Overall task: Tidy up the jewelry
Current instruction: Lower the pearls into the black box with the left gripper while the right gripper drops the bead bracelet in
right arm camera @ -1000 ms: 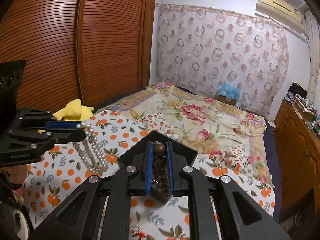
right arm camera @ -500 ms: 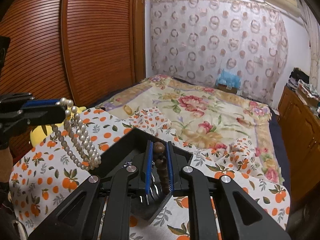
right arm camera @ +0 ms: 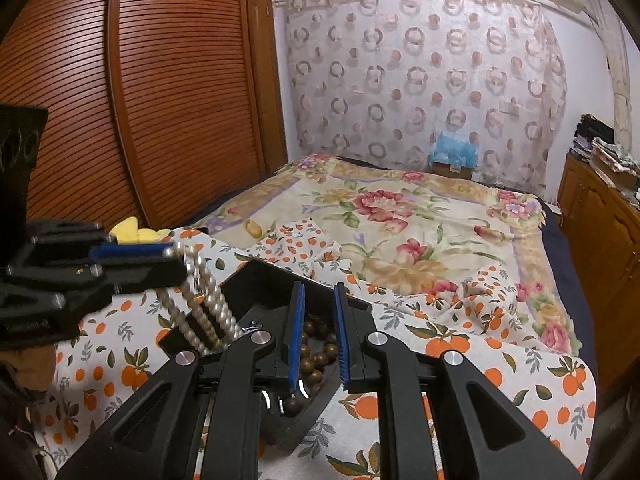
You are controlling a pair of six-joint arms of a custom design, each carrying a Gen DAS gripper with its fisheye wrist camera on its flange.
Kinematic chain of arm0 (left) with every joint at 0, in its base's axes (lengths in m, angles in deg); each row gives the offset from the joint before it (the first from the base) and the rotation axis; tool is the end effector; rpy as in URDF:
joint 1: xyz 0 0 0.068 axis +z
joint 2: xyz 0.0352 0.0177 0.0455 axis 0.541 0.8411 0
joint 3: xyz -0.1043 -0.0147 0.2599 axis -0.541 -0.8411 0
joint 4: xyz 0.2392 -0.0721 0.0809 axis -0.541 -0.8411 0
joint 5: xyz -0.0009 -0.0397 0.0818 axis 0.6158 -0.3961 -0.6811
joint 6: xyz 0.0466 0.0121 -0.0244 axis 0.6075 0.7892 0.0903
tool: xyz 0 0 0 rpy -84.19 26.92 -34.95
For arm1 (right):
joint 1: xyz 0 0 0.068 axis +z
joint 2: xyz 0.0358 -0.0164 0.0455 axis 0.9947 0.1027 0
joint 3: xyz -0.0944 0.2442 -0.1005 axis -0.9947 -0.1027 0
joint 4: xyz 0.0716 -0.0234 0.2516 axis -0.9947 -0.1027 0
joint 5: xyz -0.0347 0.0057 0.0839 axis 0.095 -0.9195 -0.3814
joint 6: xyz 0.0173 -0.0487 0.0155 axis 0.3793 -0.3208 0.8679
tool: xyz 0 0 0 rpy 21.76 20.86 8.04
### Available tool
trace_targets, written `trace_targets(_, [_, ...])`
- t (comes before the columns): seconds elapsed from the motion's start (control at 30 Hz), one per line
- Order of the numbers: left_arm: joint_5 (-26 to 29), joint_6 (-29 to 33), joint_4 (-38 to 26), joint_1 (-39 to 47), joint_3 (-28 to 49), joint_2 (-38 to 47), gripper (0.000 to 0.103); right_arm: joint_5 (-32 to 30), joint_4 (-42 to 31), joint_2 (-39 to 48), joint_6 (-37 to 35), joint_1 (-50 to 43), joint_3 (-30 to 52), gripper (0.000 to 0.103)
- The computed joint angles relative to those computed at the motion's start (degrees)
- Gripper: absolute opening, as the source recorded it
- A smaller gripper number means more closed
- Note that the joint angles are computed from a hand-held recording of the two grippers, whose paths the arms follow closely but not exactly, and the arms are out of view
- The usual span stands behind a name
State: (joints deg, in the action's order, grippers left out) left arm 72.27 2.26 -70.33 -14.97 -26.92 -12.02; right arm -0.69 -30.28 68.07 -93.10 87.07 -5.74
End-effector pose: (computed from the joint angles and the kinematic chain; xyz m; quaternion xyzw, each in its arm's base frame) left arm 0.1573 -0.1631 0.3002 0.2221 0.8685 -0.1511 0.4166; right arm 0.1680 0.0213 0.2872 -0.1727 0.8650 0.1378 0.4505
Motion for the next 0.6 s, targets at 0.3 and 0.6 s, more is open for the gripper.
trace_targets(0.3, [0.9,-1.4,1.8,-0.3,-4.1,1.7,0.012,0.3,0.5,1.2,-0.5,-0.1,-0.4,0.016])
trace_targets(0.6, [-2.9,-2.7,-0.2,-3.3,-4.8,-1.9,0.024,2.1,-2.5,-0.2,-0.7,1.2,2.0,0.016])
